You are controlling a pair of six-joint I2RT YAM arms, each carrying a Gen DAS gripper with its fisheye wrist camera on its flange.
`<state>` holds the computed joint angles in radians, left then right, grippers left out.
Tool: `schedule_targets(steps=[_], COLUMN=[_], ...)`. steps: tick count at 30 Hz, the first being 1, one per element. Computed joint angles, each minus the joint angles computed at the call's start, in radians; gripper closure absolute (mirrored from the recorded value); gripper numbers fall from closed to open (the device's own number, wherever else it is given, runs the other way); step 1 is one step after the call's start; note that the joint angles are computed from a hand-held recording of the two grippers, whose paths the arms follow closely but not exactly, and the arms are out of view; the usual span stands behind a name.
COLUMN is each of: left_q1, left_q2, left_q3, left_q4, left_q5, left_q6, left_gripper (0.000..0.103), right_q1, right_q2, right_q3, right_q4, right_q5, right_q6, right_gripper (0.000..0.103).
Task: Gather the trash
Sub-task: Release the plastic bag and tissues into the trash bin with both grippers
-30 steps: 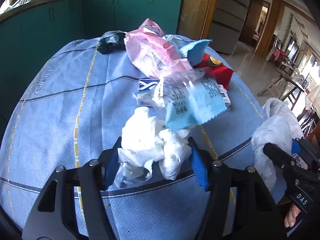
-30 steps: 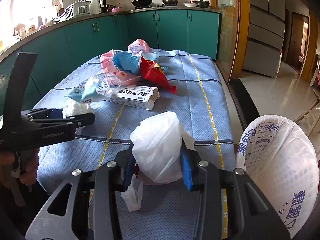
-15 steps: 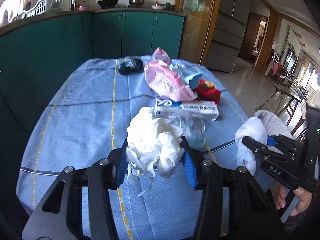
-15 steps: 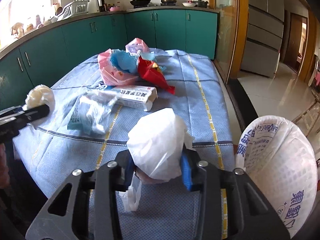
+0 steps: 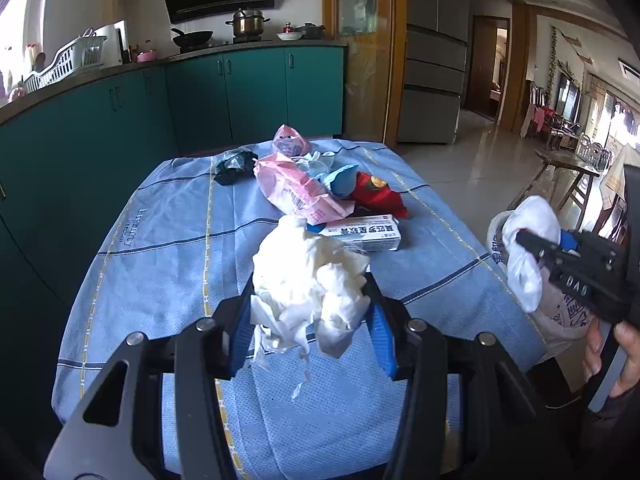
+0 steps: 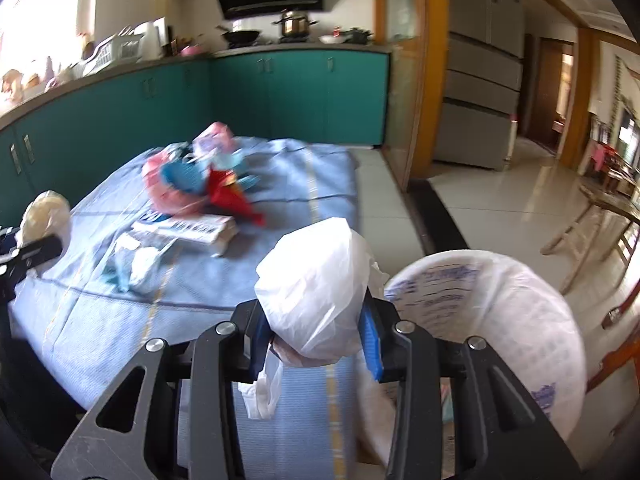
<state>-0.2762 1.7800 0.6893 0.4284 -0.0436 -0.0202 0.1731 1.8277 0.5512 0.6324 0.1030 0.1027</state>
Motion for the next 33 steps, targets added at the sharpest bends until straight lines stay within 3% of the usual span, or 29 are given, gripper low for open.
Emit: schedule_targets(steps=[8,17,19,22,33], left_q1=[-0.031,-0.082,-0.098,-0.158,-0.335], left_q2=[0.008,0.028,0.04,0.061,0.188], left_q3=[0.015,0.05,0.073,0.128,0.356], left_q4=[-0.018,-0.053,-0.071,-0.105,-0.189], left_q5=[-0.003,-0.009,-0.024,-0.138,-0.1], left_q6=[0.006,-0.002,-0.018,-0.022,-0.036], left_gripper=[0.052,0.052,0.052,0.052,0.052], right_q1=[-0.142,-0.258,-0.263,-0.273,-0.393], right_q2=[-0.083,-0.075,-0.06,-0.05,-0.061], right_q3=[-0.079,-0.1,-0.099,-0.117,-0.198], right_q4=[0.039,0.041,0.041,0.065,0.13], right_q5=[0.006,0.021,0.057,0.09,-0.01], right_q6=[-0.01,-0.018,-0.022,-0.037,-0.058], right_gripper=[0.065,0.065,0.065,0.065,0.065])
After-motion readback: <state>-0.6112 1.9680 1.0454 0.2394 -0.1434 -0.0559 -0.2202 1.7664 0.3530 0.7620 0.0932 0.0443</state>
